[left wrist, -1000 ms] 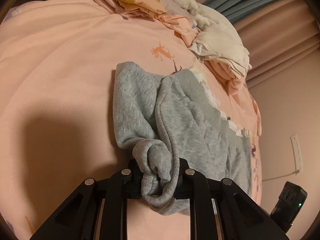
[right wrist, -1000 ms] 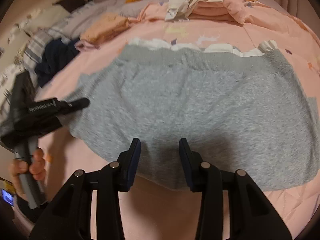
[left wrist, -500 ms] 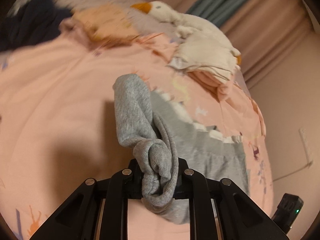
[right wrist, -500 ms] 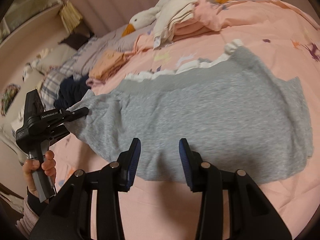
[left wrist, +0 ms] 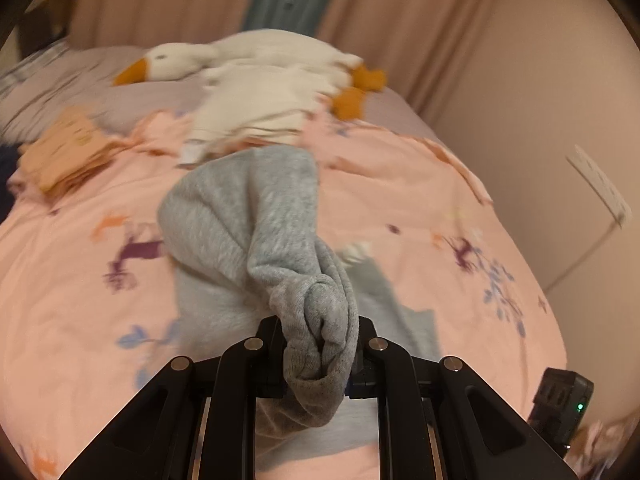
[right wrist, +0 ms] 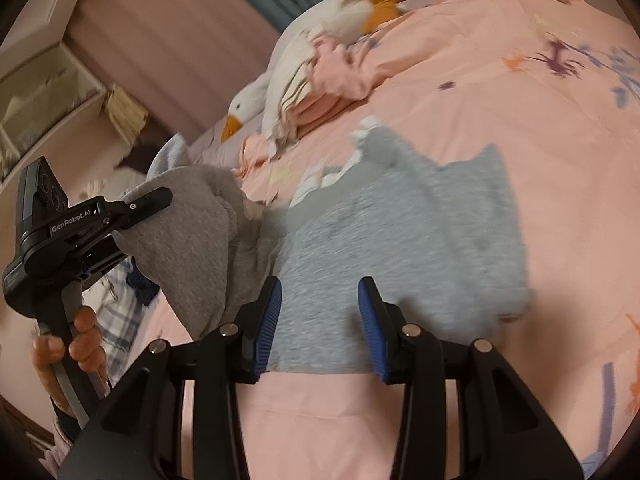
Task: Fold small clothes
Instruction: 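Fold the held side across the sweatshirt with the left gripper and release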
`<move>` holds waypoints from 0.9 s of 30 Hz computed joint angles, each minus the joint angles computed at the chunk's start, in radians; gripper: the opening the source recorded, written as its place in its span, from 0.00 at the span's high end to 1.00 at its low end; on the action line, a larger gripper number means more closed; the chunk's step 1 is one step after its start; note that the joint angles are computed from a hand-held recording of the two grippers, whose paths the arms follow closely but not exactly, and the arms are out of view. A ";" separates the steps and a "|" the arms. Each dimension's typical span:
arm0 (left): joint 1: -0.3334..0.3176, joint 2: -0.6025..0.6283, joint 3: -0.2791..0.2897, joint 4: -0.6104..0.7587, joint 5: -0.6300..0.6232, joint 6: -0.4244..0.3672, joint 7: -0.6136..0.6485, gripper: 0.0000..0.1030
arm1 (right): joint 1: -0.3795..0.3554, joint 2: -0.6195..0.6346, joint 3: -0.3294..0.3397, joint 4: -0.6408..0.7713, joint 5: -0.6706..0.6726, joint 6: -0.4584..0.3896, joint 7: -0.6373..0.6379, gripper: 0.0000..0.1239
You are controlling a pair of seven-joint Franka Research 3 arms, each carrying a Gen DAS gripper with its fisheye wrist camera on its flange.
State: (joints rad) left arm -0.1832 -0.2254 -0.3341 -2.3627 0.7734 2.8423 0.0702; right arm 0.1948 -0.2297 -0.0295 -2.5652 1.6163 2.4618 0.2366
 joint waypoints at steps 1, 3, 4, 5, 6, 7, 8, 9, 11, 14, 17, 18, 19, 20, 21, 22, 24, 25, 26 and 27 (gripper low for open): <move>-0.009 0.050 -0.010 0.046 -0.002 -0.009 0.021 0.85 | -0.009 -0.003 -0.010 -0.007 0.006 -0.005 -0.002 0.67; -0.035 0.117 -0.009 0.103 -0.009 -0.020 0.052 0.85 | -0.026 -0.004 -0.025 -0.015 0.015 -0.010 -0.006 0.67; -0.051 0.154 -0.006 0.136 -0.014 -0.025 0.069 0.85 | -0.037 -0.006 -0.033 -0.023 0.019 -0.013 -0.007 0.67; -0.070 0.194 -0.002 0.171 -0.020 -0.030 0.088 0.85 | -0.050 -0.008 -0.043 -0.029 0.020 -0.017 -0.007 0.67; -0.088 0.224 0.004 0.196 -0.022 -0.033 0.100 0.85 | -0.063 -0.009 -0.052 -0.035 0.021 -0.023 -0.006 0.67; -0.109 0.273 0.007 0.240 -0.020 -0.046 0.120 0.85 | -0.076 -0.008 -0.061 -0.040 0.021 -0.032 -0.007 0.67; -0.130 0.313 0.011 0.278 -0.014 -0.071 0.132 0.85 | -0.088 -0.005 -0.067 -0.041 0.018 -0.037 -0.005 0.67; -0.147 0.334 0.018 0.297 -0.023 -0.088 0.146 0.85 | -0.101 0.000 -0.073 -0.042 0.010 -0.040 0.004 0.67; -0.169 0.407 0.022 0.348 -0.097 -0.116 0.219 0.85 | -0.121 0.008 -0.081 -0.042 -0.003 -0.051 0.017 0.67; -0.179 0.461 0.021 0.370 -0.236 -0.123 0.308 0.82 | -0.145 0.015 -0.089 -0.044 -0.010 -0.067 0.021 0.66; -0.190 0.472 0.028 0.367 -0.331 -0.122 0.371 0.78 | -0.166 0.022 -0.099 -0.047 -0.015 -0.094 0.028 0.64; -0.184 0.466 0.024 0.353 -0.374 -0.097 0.404 0.67 | -0.173 0.026 -0.102 -0.047 -0.017 -0.105 0.032 0.64; -0.168 0.456 0.010 0.332 -0.436 -0.057 0.452 0.51 | -0.180 0.032 -0.106 -0.045 -0.020 -0.122 0.037 0.64; -0.144 0.445 -0.014 0.307 -0.517 -0.007 0.517 0.44 | -0.183 0.041 -0.106 -0.039 -0.017 -0.135 0.040 0.63; -0.130 0.428 -0.031 0.284 -0.581 0.031 0.566 0.33 | -0.189 0.054 -0.109 -0.030 -0.021 -0.155 0.046 0.62; -0.130 0.408 -0.034 0.265 -0.611 0.052 0.593 0.31 | -0.196 0.059 -0.113 -0.028 -0.024 -0.180 0.055 0.62; -0.148 0.359 -0.019 0.230 -0.625 0.061 0.617 0.31 | -0.203 0.065 -0.110 -0.023 -0.023 -0.208 0.067 0.61; -0.156 0.330 -0.011 0.203 -0.629 0.071 0.621 0.31 | -0.205 0.061 -0.108 -0.024 -0.025 -0.220 0.072 0.61; -0.160 0.290 -0.004 0.162 -0.641 0.094 0.623 0.31 | -0.206 0.058 -0.106 -0.024 -0.026 -0.228 0.075 0.61; -0.164 0.263 0.001 0.132 -0.659 0.113 0.630 0.31 | -0.206 0.055 -0.104 -0.023 -0.027 -0.241 0.078 0.60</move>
State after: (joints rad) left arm -0.3472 0.0379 -0.3327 -2.2306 0.1141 2.9552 0.7006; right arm -0.0110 -0.1750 -0.1338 -2.5883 1.5891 2.2213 0.3150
